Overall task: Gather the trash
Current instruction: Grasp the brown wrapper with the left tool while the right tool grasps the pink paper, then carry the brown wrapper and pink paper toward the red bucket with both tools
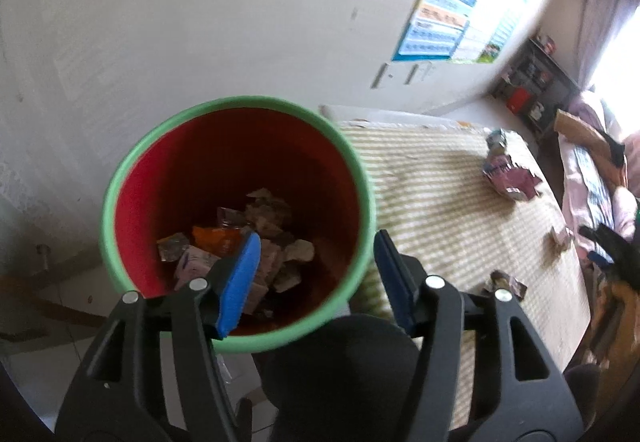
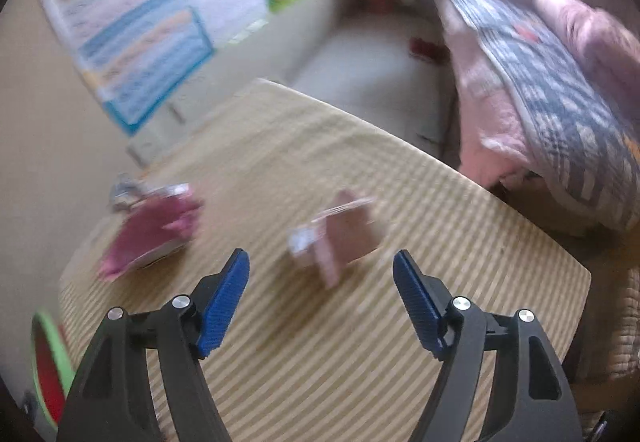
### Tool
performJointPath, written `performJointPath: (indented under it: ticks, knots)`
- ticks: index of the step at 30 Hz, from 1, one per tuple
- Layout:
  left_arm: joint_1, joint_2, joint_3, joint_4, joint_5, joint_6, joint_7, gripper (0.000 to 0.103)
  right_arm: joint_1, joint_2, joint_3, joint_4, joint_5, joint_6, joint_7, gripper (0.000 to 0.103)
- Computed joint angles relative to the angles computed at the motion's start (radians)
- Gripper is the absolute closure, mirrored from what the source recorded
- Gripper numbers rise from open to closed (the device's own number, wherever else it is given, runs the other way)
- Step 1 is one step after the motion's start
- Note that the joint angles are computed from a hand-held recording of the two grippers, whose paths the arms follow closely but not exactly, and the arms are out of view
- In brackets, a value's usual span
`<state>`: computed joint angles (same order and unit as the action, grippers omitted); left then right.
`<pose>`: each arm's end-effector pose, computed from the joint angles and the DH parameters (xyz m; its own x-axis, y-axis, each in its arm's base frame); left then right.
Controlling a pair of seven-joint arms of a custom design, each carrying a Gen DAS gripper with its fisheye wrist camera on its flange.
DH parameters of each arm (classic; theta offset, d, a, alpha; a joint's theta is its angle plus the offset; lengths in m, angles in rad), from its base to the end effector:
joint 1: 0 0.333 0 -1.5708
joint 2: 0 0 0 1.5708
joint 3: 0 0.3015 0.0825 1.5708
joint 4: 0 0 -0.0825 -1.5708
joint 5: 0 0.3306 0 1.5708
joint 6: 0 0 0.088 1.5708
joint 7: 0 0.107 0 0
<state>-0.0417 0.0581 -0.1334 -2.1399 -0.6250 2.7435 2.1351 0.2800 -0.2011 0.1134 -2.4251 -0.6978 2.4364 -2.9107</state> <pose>0.5382 -0.0706 0.4502 -0.2799 -0.9377 0.2057 -0.8114 0.1165 -0.5728 0.4087 0.1691 0.4233 -0.7489 -0.6388 -0.1764 -0.4909 0.7136 -0.4999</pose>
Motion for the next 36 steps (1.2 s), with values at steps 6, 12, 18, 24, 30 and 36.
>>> performJointPath:
  ticks: [6,12,18,24,30,36]
  knots:
    - [-0.035,-0.038,-0.025,-0.025,0.025,-0.026,0.028,0.044,-0.039,0.046,-0.059,-0.063,0.067,0.162,-0.097,0.051]
    - [-0.082,-0.051,-0.050,-0.025,0.011,-0.087,0.076,0.044,-0.049,-0.045,-0.015,-0.149,-0.017,0.229,-0.012,0.092]
    - [-0.147,-0.007,-0.088,0.005,0.010,-0.135,0.134,0.043,0.038,-0.142,0.064,-0.220,0.022,0.235,0.046,0.093]
    - [-0.208,0.077,-0.105,0.059,0.117,-0.167,0.089,0.043,0.080,-0.160,0.125,-0.246,0.017,0.343,0.213,0.093]
    - [-0.235,0.118,-0.102,0.070,0.176,-0.171,0.023,0.056,0.155,-0.114,0.104,-0.194,0.077,0.303,0.112,0.089]
    - [-0.211,0.095,-0.108,0.056,0.106,-0.164,0.087,0.090,0.151,-0.107,0.117,-0.182,0.071,0.280,0.116,0.065]
